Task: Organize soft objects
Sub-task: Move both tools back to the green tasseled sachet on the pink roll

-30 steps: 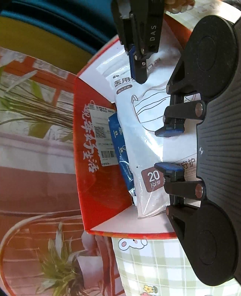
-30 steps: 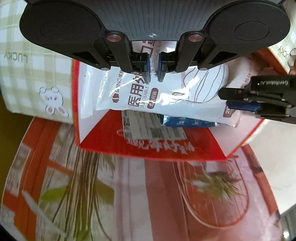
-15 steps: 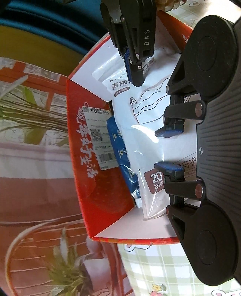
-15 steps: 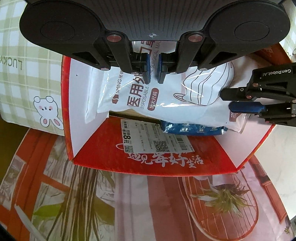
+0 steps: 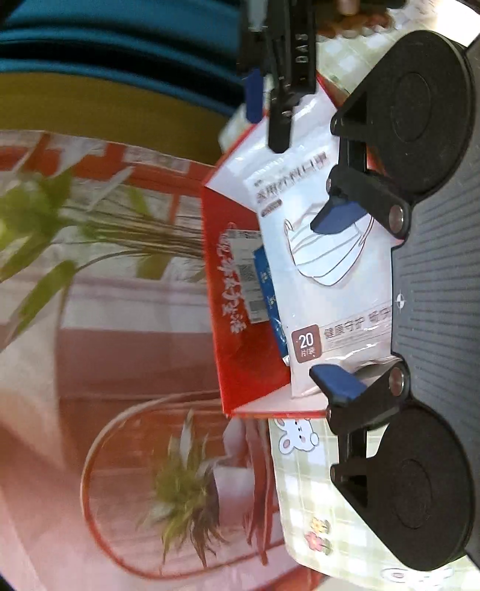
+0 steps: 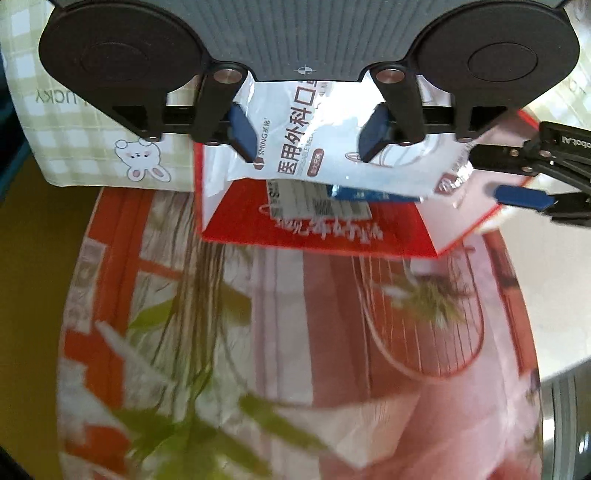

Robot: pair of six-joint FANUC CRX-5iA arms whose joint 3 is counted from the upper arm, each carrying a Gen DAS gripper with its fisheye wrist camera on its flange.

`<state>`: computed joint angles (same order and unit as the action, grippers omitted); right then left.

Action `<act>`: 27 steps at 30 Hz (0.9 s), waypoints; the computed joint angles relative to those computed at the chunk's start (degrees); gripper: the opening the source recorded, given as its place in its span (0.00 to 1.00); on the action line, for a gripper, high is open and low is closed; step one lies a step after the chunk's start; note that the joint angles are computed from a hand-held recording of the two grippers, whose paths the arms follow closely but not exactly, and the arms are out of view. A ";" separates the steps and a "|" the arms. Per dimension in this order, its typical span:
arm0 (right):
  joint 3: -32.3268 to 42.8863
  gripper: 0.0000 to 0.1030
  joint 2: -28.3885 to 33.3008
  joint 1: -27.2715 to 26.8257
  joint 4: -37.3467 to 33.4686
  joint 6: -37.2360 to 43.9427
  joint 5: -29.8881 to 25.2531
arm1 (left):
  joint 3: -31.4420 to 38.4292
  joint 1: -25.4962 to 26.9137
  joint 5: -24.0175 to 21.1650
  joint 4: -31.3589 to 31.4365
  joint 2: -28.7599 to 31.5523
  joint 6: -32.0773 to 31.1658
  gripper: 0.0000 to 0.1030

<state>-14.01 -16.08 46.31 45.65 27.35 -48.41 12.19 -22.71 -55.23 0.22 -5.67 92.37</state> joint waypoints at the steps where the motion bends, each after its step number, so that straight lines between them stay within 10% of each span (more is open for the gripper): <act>1: -1.47 0.68 -1.19 0.64 1.43 -1.48 0.30 | -1.18 -0.40 0.72 -0.52 -1.28 1.41 0.86; 9: -12.28 0.88 -9.41 7.68 12.48 -12.62 -2.14 | -8.03 -4.83 1.59 -5.70 -7.87 9.57 0.92; 27: -24.82 0.85 -18.36 29.12 11.24 -15.29 -17.08 | -18.16 -9.82 -0.39 -6.79 -11.54 18.79 0.92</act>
<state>-38.82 -34.45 75.43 56.89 12.06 -65.48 -5.97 -32.52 -55.62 -6.57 -17.21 111.16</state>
